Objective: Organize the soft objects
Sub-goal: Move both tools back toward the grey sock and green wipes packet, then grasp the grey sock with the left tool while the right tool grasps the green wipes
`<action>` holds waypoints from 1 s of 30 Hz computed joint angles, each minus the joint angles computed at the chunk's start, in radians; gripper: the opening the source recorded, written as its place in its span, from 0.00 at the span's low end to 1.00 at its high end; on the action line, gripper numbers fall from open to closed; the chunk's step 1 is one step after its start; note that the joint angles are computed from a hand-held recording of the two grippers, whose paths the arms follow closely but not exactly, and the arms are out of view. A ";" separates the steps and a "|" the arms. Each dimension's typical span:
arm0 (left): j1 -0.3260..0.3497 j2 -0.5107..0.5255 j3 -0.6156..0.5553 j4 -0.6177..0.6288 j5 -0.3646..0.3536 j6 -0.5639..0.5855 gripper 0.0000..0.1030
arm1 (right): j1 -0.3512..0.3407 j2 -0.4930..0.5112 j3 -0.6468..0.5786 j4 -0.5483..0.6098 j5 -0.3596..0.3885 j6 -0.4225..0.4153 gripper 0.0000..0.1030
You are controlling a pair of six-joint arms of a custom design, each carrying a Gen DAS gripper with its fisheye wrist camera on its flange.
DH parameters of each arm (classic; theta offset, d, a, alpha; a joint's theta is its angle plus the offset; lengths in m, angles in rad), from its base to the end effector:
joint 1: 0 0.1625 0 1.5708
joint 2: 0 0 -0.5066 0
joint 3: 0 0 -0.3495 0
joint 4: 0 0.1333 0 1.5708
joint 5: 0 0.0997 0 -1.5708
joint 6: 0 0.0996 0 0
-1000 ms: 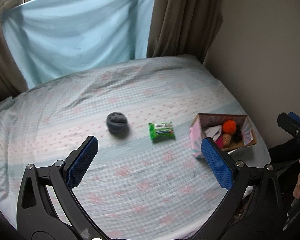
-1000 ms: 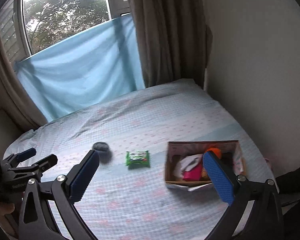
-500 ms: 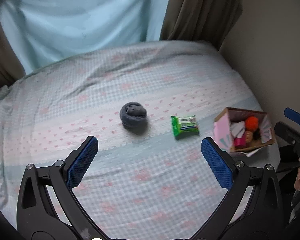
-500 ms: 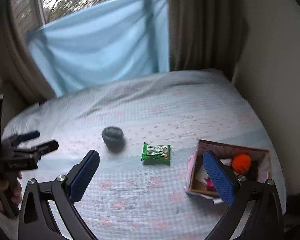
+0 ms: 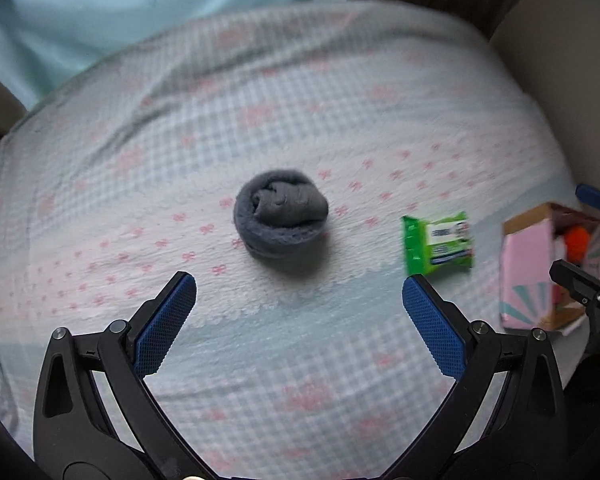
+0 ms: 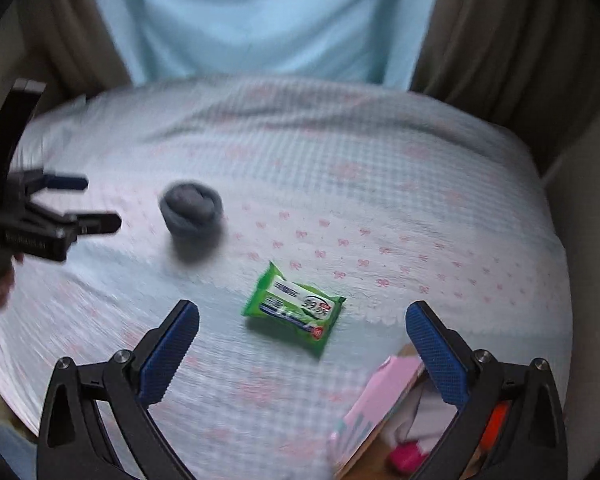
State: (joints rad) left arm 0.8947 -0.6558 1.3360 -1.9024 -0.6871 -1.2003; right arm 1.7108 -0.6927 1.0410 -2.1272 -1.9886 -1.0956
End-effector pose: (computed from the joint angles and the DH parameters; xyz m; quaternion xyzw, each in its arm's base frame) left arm -0.3024 -0.7130 0.1582 -0.1591 0.8791 -0.2470 0.3754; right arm 0.2085 -0.8136 0.2983 0.5460 -0.8056 -0.0046 0.2299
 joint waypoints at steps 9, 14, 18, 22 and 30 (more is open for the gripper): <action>0.107 0.086 -0.102 0.041 -0.041 0.091 1.00 | -0.016 0.142 -0.036 0.001 -0.211 -0.281 1.00; 0.140 0.118 -0.159 0.097 -0.031 0.104 1.00 | -0.011 0.184 0.019 -0.093 -0.302 -0.445 0.92; 0.166 0.134 -0.195 0.120 -0.038 0.120 1.00 | -0.012 0.216 0.016 -0.072 -0.366 -0.471 0.86; 0.181 0.148 -0.226 0.134 -0.031 0.124 0.99 | -0.018 0.218 0.051 -0.105 -0.382 -0.486 0.78; 0.188 0.181 -0.294 0.205 -0.026 0.158 0.62 | -0.020 0.215 0.018 -0.030 -0.346 -0.363 0.51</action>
State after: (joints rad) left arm 1.0824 -0.4744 1.0416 -1.6972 -0.7128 -1.0421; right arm 1.6913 -0.4779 1.0592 -2.1572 -2.3343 -1.4587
